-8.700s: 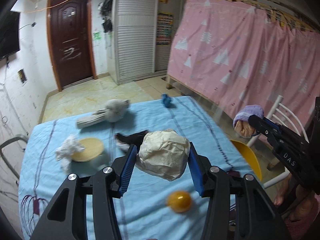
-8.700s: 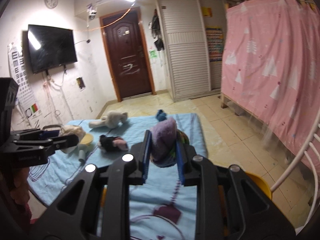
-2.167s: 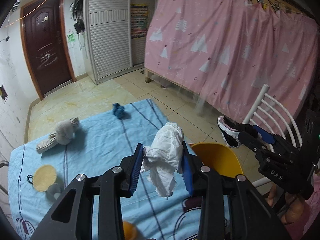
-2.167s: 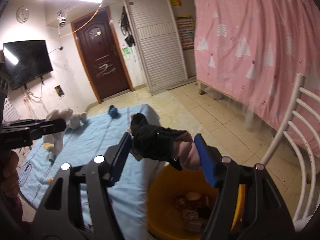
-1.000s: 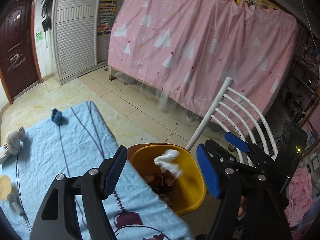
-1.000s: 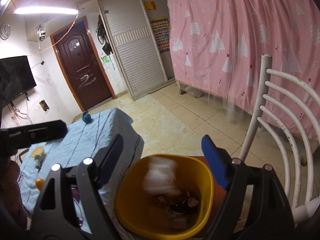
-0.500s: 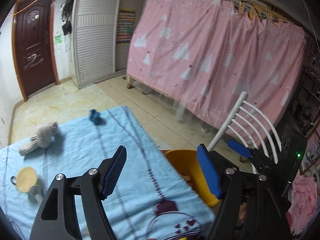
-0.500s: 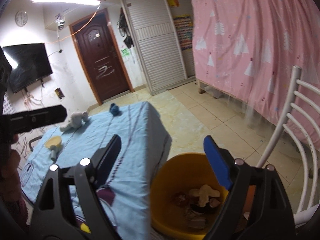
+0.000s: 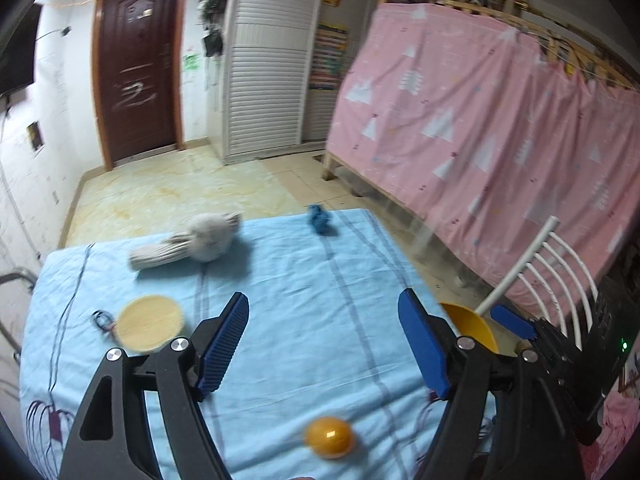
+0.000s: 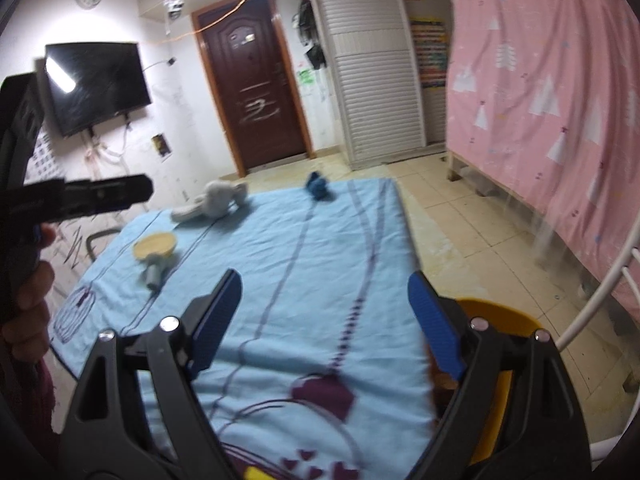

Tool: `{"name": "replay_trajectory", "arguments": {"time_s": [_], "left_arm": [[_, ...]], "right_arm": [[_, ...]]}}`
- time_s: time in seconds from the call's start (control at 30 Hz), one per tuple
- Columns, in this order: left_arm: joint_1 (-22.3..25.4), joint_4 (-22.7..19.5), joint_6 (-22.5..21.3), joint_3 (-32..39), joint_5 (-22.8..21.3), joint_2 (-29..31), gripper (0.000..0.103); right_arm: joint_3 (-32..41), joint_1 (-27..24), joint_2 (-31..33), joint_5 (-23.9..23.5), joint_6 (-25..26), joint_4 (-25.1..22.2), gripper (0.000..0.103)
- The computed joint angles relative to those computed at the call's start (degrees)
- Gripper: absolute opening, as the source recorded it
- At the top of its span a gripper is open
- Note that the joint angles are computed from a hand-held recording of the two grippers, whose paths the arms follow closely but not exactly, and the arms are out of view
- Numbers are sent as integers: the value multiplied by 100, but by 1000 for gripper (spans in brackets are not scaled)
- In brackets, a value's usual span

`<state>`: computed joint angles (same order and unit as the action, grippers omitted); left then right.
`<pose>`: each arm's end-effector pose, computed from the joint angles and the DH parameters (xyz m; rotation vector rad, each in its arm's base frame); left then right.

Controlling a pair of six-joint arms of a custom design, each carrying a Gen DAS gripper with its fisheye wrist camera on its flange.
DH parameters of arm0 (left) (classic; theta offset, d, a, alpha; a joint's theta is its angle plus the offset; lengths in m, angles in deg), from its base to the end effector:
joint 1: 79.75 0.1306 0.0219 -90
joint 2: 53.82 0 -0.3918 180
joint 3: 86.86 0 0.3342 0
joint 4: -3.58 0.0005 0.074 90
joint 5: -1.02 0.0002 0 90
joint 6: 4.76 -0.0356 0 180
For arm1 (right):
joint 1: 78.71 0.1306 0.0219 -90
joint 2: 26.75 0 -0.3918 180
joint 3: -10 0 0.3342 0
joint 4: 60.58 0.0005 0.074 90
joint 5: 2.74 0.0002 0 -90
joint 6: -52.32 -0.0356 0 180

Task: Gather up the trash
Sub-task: 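Move both open tools back over the bedsheet items, then grasp the grey plastic cone with the left tool while the right tool grasps the orange ball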

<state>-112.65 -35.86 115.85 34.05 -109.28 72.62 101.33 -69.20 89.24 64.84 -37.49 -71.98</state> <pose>0.5632 -0.3502 0.3376 -0.1244 2.2967 -0.1512 0.5734 0.1093 0.2802 -0.4037 2.1555 0.5212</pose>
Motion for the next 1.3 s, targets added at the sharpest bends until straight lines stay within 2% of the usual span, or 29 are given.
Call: {"name": "replay_trajectory", "arguments": {"time_s": [0.2, 0.4, 0.57, 0.83, 0.9, 1.07, 1.2, 1.3], "left_arm": [[120, -131, 238, -435, -211, -234, 69], [232, -628, 695, -575, -419, -240, 69], [316, -991, 1001, -577, -402, -143, 69], [419, -1608, 1402, -196, -320, 256, 69], [483, -1710, 1539, -89, -193, 359, 69], [548, -1929, 1631, 188, -220, 589, 69], [583, -2121, 1676, 421, -286, 760, 69], [602, -2181, 1670, 484, -291, 825, 62]], "right_arm": [[-8, 304, 10, -120, 189, -166, 82], [-49, 520, 7, -218, 401, -281, 82], [-114, 670, 7, -262, 632, -358, 82], [-163, 782, 48, -395, 968, -503, 82], [-154, 787, 76, -436, 1003, -534, 82], [-128, 809, 145, -487, 1113, -573, 81], [-103, 837, 185, -487, 1195, -599, 73], [-83, 880, 209, -435, 1298, -660, 66]]}}
